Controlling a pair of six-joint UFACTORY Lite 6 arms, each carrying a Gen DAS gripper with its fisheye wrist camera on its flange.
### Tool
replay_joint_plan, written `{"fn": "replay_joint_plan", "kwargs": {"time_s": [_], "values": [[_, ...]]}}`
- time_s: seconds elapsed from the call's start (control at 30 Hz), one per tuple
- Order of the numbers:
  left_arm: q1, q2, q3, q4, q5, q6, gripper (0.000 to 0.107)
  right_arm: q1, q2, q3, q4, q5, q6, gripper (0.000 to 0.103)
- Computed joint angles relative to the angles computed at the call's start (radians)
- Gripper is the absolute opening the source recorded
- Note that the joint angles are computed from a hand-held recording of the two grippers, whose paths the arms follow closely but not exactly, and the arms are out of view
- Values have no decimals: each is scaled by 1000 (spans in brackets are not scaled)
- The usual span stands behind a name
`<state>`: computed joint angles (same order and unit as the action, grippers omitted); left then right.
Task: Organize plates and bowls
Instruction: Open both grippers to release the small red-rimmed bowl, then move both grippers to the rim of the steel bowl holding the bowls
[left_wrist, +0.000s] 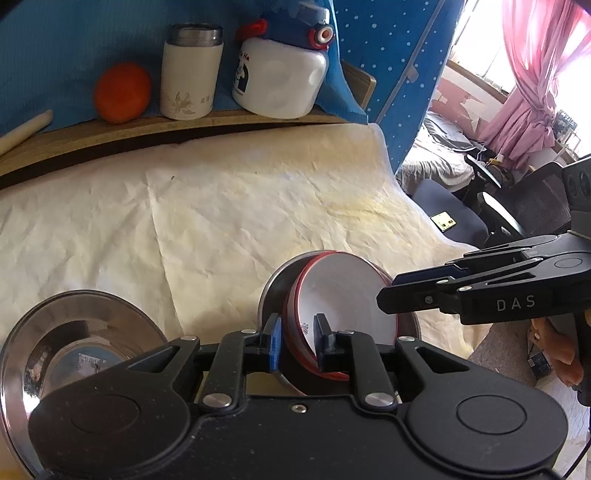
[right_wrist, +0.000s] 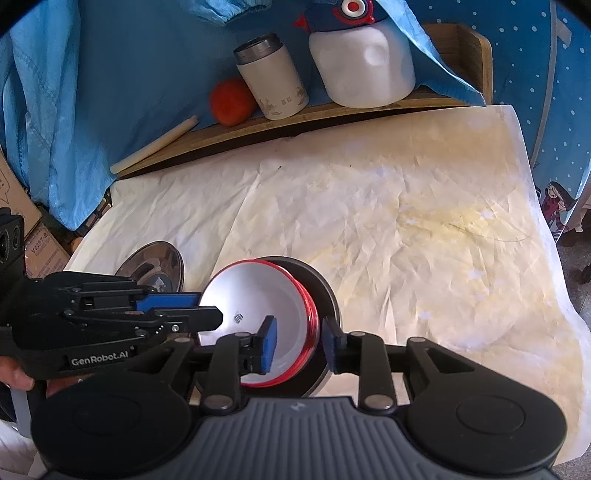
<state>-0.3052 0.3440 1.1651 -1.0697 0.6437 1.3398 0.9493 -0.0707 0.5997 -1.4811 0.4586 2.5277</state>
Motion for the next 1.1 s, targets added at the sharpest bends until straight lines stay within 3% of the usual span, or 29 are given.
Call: {"fn": "replay_joint_plan", "kwargs": {"time_s": [0.13, 0.43, 0.53, 0.6, 0.73, 1.1], "values": [[27, -7, -16, -64, 41, 70, 42, 13, -14, -10, -11, 18, 24, 47], [59, -36, -45, -145, 72, 155, 59, 68, -87, -62, -9, 89, 76, 63], [72, -58, -69, -189, 67, 204, 74, 95, -120, -90, -5, 125, 105, 75], [80, -78, -96, -242, 52, 258, 86, 122, -146, -113, 2, 165, 134, 91], [103, -110, -145, -360, 23, 366, 99, 185, -199, -168, 2, 243, 198, 102], [142, -108, -179, -461, -18, 462, 102, 324, -132, -156, 69, 417, 186, 103]]}}
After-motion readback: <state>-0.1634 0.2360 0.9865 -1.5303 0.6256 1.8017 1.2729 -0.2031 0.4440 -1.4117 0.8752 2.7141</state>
